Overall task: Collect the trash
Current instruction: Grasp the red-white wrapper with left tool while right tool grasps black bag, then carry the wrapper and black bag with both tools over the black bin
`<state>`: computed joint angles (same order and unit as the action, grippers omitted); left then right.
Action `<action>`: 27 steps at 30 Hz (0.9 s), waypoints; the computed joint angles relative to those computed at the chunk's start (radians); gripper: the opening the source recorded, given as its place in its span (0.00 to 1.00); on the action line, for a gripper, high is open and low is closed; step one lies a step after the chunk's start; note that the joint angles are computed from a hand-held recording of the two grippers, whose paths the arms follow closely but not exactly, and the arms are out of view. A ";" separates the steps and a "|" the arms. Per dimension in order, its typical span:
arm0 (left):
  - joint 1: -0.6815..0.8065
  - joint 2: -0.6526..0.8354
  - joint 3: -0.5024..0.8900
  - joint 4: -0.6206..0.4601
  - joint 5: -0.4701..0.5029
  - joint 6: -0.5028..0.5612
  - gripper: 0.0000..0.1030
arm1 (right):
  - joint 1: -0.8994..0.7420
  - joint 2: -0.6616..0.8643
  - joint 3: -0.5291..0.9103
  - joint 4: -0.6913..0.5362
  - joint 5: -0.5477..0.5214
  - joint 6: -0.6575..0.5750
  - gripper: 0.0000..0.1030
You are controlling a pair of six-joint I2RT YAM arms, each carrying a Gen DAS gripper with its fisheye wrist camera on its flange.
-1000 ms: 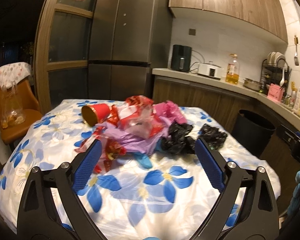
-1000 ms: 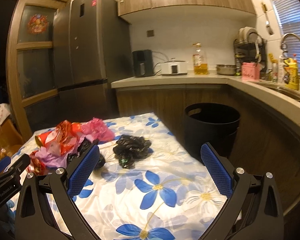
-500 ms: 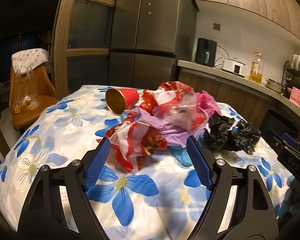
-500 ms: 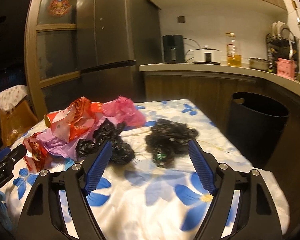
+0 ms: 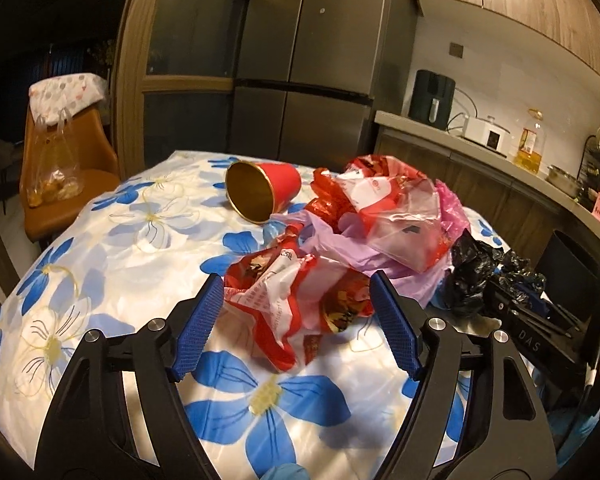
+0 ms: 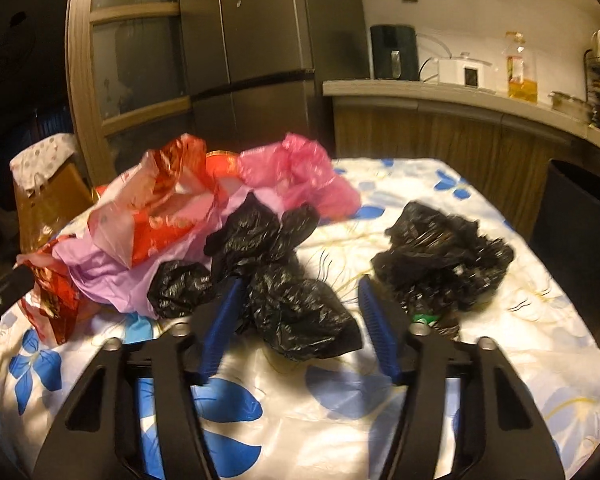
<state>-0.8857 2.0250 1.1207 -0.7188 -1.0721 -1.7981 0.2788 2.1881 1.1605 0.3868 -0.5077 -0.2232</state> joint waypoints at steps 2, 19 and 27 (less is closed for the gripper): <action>0.020 -0.015 -0.028 0.065 0.022 0.047 0.72 | 0.003 0.005 0.012 -0.023 -0.007 -0.013 0.34; -0.008 -0.024 -0.082 0.184 0.083 0.136 0.09 | -0.022 -0.073 -0.103 0.053 -0.060 -0.041 0.03; -0.135 -0.006 0.039 -0.129 0.017 -0.098 0.03 | -0.101 -0.189 -0.219 0.116 -0.131 -0.033 0.03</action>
